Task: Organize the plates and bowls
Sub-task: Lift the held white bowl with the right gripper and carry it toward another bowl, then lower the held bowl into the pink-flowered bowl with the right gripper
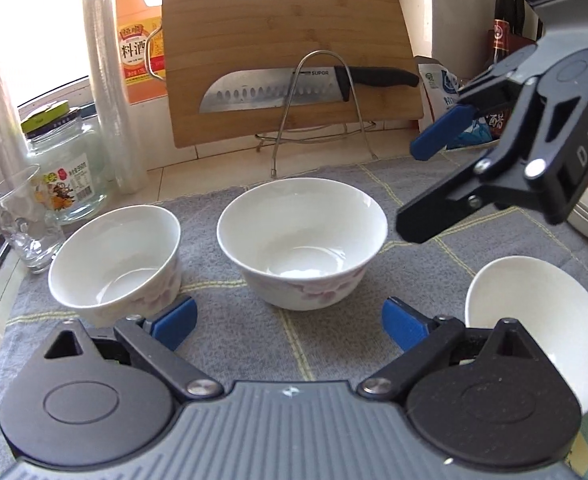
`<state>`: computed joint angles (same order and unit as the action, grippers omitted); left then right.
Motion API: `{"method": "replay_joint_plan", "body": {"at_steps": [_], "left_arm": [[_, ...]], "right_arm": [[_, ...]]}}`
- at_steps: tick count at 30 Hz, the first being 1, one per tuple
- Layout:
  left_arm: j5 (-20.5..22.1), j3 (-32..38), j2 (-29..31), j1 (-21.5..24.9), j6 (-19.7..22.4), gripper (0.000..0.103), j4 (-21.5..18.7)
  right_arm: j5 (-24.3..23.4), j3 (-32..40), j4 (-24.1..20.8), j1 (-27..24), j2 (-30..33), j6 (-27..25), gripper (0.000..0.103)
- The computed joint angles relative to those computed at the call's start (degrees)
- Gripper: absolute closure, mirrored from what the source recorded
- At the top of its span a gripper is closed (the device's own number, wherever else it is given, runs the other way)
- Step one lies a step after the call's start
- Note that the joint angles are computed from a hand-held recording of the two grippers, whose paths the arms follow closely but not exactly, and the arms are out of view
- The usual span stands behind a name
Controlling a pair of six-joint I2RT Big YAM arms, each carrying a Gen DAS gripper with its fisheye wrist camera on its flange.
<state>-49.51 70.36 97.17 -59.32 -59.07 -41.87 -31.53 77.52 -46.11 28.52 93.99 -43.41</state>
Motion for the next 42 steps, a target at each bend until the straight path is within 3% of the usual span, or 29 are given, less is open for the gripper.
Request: {"method": "replay_joint_plan", "body": {"at_steps": [8, 14, 18, 29, 36, 42], "left_arm": [[1.86, -2.14, -1.03, 2.64, 5.3, 0.007, 6.72], [3.42, -2.92, -1.29, 3.54, 9.03, 0.008, 10.34], [3.89, -2.95, -1.19, 3.92, 10.51, 0.017, 11.22], [4.12, -3.24, -1.31, 4.03, 11.26, 0.016, 11.79], [4.42, -3.0, -1.24, 4.18, 11.83, 0.016, 11.31], [5.22, -1.71, -0.82, 4.2, 11.64, 0.016, 8.95]], "right_arm": [[-0.73, 4.95, -3.02, 1.66, 4.92, 0.55, 0.004], [-1.55, 8.25, -5.05, 2.14, 7.85, 1.54, 0.014], [-0.82, 9.47, -5.37, 2.52, 9.16, 2.04, 0.018], [-1.9, 11.94, -7.8, 2.91, 11.15, 2.23, 0.026], [-3.85, 14.11, -10.68, 2.32, 12.5, 4.23, 0.026], [-5.61, 15.75, -13.77, 1.65, 13.22, 4.95, 0.025]]}}
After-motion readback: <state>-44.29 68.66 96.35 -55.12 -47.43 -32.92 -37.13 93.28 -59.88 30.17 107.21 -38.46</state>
